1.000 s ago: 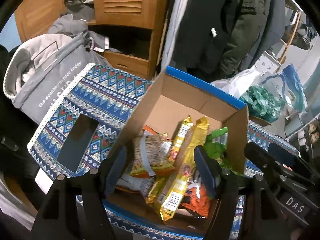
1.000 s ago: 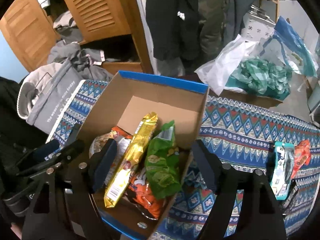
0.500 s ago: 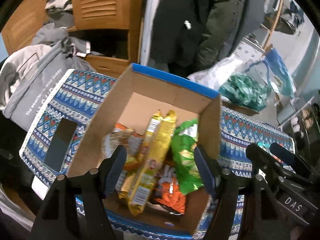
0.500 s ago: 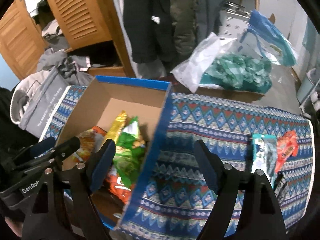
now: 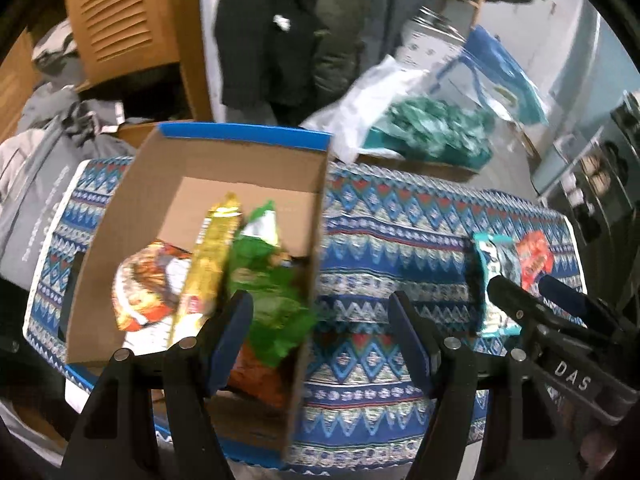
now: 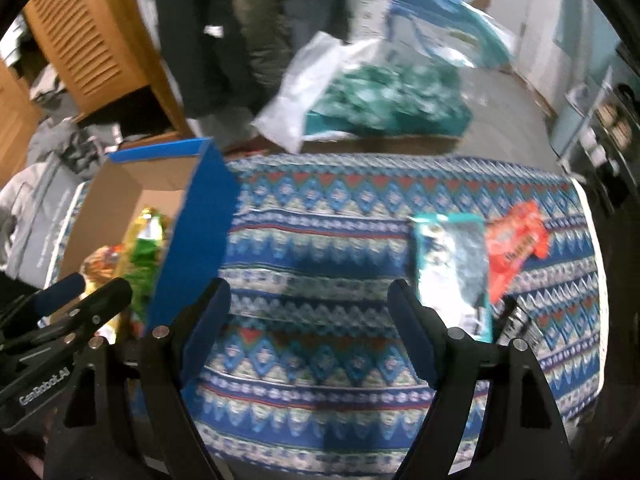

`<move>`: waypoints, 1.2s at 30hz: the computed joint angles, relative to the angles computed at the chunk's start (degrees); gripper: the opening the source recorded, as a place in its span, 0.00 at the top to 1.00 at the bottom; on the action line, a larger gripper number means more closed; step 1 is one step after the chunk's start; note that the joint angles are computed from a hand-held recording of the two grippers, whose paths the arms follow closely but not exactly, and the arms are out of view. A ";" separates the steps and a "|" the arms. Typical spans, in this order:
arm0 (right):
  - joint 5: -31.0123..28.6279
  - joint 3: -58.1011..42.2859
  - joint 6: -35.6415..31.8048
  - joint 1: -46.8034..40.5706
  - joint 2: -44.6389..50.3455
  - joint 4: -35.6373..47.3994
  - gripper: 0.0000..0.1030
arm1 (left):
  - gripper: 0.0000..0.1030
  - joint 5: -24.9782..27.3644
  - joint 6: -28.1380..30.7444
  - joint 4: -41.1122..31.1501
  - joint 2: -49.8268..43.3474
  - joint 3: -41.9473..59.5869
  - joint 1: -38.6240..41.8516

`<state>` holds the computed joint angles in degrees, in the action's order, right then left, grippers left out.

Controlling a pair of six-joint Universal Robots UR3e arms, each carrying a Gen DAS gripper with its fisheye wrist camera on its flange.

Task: Organize snacks
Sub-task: 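Move both grippers back to the table and grasp the black bag with the right gripper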

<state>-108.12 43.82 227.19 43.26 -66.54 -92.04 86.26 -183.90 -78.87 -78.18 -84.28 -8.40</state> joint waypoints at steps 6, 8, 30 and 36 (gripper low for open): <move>0.33 18.53 2.19 -3.33 -12.48 -5.13 0.22 | 0.31 1.79 -3.47 0.39 -4.67 2.45 -7.09; 0.42 23.24 2.66 -4.57 -16.01 -6.10 0.22 | 0.31 2.04 -4.36 0.34 -6.00 3.05 -8.71; 6.46 59.24 1.28 -24.56 -46.52 -8.00 0.22 | 0.26 2.44 -12.83 -0.60 -23.93 14.34 -22.10; 8.73 65.96 -0.73 -29.80 -50.55 -8.67 0.22 | 0.23 2.39 -13.88 -0.36 -28.53 17.85 -24.22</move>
